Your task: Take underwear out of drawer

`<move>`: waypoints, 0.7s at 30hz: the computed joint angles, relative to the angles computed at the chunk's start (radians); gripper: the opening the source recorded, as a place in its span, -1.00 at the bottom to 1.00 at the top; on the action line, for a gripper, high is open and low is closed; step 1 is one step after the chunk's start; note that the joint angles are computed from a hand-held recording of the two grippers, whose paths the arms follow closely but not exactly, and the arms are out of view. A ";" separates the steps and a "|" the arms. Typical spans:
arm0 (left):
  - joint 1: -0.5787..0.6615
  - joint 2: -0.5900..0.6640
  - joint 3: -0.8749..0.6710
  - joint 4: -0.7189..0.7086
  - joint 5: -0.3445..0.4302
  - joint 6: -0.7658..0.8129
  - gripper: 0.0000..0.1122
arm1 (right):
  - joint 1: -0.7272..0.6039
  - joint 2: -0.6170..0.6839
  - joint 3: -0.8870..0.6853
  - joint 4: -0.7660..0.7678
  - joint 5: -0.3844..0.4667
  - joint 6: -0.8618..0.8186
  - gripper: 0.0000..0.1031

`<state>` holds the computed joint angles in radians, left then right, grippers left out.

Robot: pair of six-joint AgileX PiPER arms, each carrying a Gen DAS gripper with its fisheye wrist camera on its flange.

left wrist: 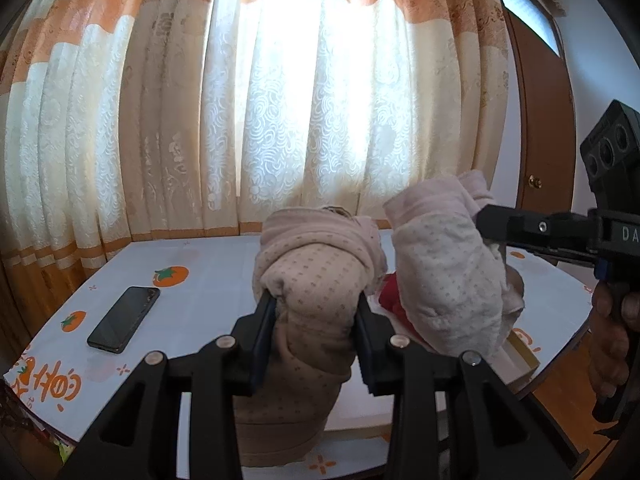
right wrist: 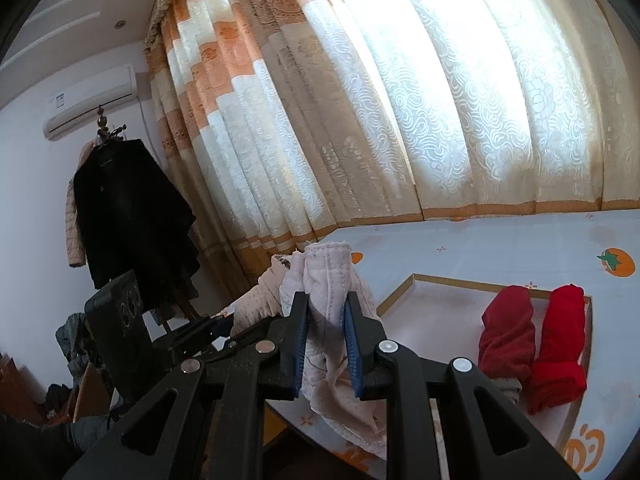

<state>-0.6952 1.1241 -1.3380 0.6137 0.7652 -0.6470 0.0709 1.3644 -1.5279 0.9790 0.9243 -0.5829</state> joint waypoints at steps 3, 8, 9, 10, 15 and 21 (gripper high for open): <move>0.033 0.037 -0.030 -0.047 -0.008 0.036 -0.37 | 0.001 0.045 -0.039 0.003 -0.002 0.025 -0.63; 0.072 0.100 -0.080 -0.101 -0.005 0.080 -0.37 | 0.005 0.116 -0.096 -0.018 -0.008 0.070 -0.63; 0.085 0.117 -0.095 -0.126 -0.004 0.097 -0.37 | 0.005 0.136 -0.113 -0.027 -0.009 0.083 -0.63; 0.096 0.133 -0.111 -0.146 -0.001 0.113 -0.37 | 0.004 0.149 -0.123 -0.030 -0.009 0.091 -0.63; 0.129 0.224 -0.203 -0.227 0.031 0.186 -0.37 | -0.002 0.236 -0.208 -0.070 0.000 0.147 -0.63; 0.154 0.346 -0.335 -0.304 0.087 0.246 -0.37 | -0.013 0.345 -0.327 -0.120 0.011 0.221 -0.63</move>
